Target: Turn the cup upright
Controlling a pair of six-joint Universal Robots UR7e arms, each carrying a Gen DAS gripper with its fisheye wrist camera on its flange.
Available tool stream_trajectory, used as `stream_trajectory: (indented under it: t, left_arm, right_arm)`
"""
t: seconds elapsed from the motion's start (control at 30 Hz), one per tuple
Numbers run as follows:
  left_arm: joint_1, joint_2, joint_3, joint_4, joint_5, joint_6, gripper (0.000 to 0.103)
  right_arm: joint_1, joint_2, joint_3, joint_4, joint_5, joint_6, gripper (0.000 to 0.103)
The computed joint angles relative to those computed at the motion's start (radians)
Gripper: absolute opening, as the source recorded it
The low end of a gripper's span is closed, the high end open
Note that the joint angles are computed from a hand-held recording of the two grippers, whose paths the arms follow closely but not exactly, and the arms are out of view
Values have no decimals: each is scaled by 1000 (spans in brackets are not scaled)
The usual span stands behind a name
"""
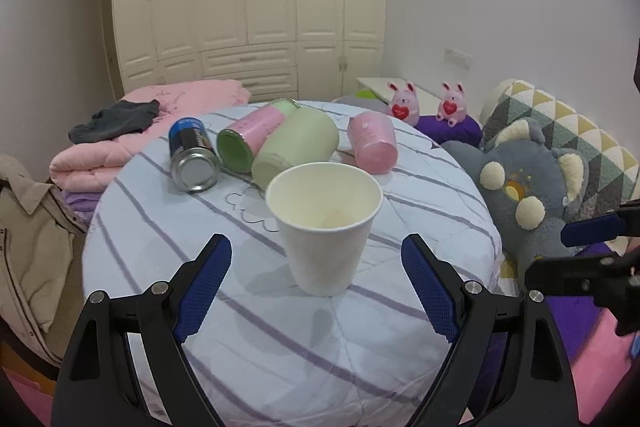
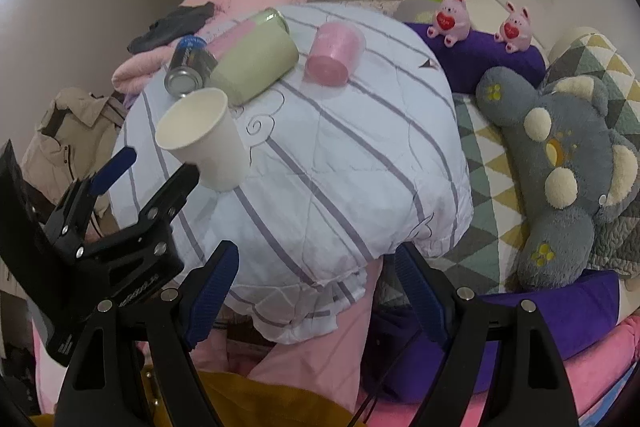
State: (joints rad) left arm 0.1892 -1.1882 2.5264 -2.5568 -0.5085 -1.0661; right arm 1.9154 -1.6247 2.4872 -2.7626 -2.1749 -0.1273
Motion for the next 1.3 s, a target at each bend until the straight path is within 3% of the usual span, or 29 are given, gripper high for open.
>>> stream_trajectory:
  t: [0.2,0.43,0.7,0.8,0.87,1.0,1.3]
  left_arm:
    - [-49,-77,12,125,50,-82,88]
    - [-66,-122,21,216,116,-134,88]
    - [-50,-160,57,185,172,-130,90]
    - [-49,-178,67,219,201,-168,90]
    - [-49,-180,81,198,217,-163,90]
    - [-30,-149,113,7,223,-66,90]
    - [-2,-67,120,-156,244,27,90]
  right_arm:
    - [4,33,38,-176,7,-47,82]
    - [-13,103,104,-498,108,-126,82]
    - [-24,243,150,-890,220,-240,82]
    - [-9,309,148,-1007,213,-273,82]
    - [-10,348,150,-1077,222,-292,82]
    - [-35,399,153,-1159,264,-307,82]
    - [-63,577,172,-1498,302,-361,87]
